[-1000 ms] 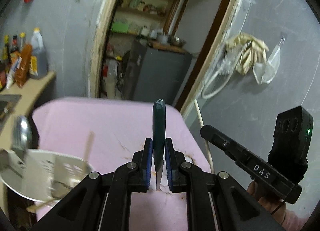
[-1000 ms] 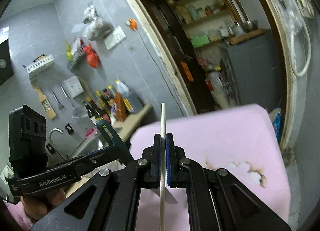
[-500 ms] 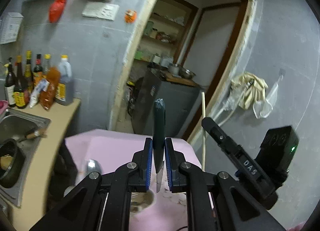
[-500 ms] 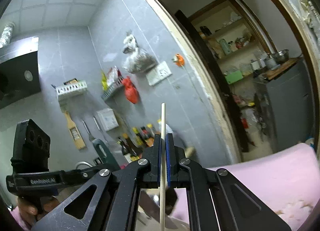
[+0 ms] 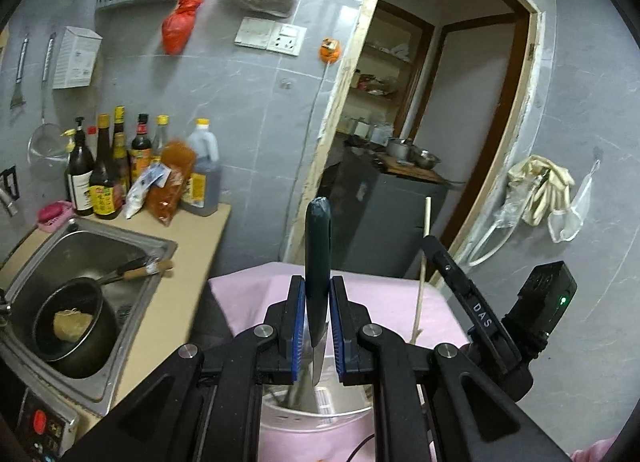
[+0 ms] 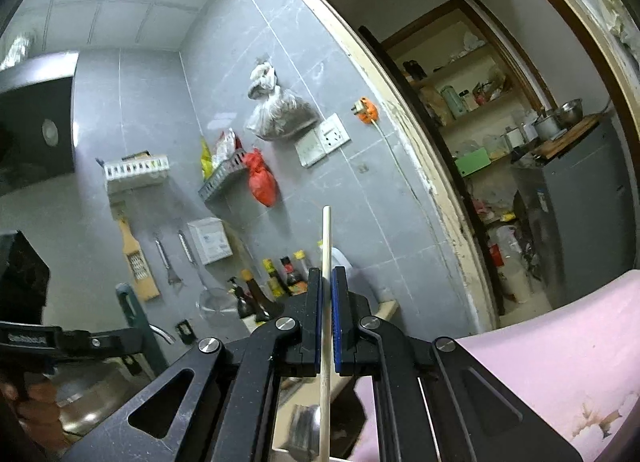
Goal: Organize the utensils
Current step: 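Drop the knife from the left tool while the right tool drops the chopstick into the holder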
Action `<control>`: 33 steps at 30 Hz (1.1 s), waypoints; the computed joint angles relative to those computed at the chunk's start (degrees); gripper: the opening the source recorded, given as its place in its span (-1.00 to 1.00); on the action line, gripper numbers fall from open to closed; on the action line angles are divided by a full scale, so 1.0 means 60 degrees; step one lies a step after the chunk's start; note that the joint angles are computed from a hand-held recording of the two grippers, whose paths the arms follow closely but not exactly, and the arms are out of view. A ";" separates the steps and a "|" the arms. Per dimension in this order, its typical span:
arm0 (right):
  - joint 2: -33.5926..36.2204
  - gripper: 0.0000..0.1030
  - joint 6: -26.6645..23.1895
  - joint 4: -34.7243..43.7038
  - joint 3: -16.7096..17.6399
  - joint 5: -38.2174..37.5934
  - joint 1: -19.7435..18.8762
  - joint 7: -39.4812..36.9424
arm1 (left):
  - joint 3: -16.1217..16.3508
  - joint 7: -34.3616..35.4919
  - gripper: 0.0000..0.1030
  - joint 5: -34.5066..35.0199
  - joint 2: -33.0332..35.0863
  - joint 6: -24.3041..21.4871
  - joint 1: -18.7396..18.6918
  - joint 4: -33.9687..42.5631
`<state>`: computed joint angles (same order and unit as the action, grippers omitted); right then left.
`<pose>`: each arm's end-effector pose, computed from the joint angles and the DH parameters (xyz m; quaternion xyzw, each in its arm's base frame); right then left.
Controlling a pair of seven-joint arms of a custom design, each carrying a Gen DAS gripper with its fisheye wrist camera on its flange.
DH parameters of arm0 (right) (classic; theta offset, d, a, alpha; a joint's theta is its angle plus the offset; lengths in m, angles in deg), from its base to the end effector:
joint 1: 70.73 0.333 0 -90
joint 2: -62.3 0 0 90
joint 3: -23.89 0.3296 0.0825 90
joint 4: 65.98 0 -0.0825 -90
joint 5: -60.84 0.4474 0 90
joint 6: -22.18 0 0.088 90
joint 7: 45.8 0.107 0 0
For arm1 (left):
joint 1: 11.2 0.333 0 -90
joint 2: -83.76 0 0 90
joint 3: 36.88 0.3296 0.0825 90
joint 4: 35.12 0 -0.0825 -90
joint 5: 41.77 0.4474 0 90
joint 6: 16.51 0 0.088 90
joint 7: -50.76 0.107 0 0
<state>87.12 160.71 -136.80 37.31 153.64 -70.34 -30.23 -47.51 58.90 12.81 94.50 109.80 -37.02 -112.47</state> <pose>0.7873 0.1514 0.6297 -0.5993 0.3540 -0.0673 0.7148 0.6053 -0.3929 0.7246 -0.7348 0.4402 -0.3887 0.3394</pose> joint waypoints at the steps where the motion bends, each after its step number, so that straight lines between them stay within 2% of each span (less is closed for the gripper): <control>1: 0.0004 -0.92 0.0068 -0.0015 -0.0007 -0.0022 0.0025 -0.0085 | 0.0011 -0.0017 -0.78 -0.0013 -0.0037 0.0020 0.0020 -0.0101; 11: 0.0099 -0.92 0.0444 -0.0244 0.0003 -0.0183 0.0105 -0.1022 | -0.0005 0.0378 -0.77 -0.0203 0.0169 -0.0126 0.0070 -0.0319; 18: -0.0168 -0.92 0.0550 -0.0887 -0.0116 -0.0273 0.0106 -0.1302 | 0.0122 0.0069 -0.77 -0.0206 0.0349 0.0376 0.0052 -0.0737; 23: -0.0539 -0.92 0.0462 -0.1487 -0.0289 -0.0401 0.0155 -0.1563 | 0.0142 0.0235 -0.77 -0.0504 0.0549 0.0434 0.0042 -0.0771; 33: -0.1017 -0.91 0.0459 -0.2079 -0.0704 -0.0997 0.0318 -0.1044 | 0.0190 0.0651 -0.77 -0.1189 0.0666 0.0932 0.0110 -0.0815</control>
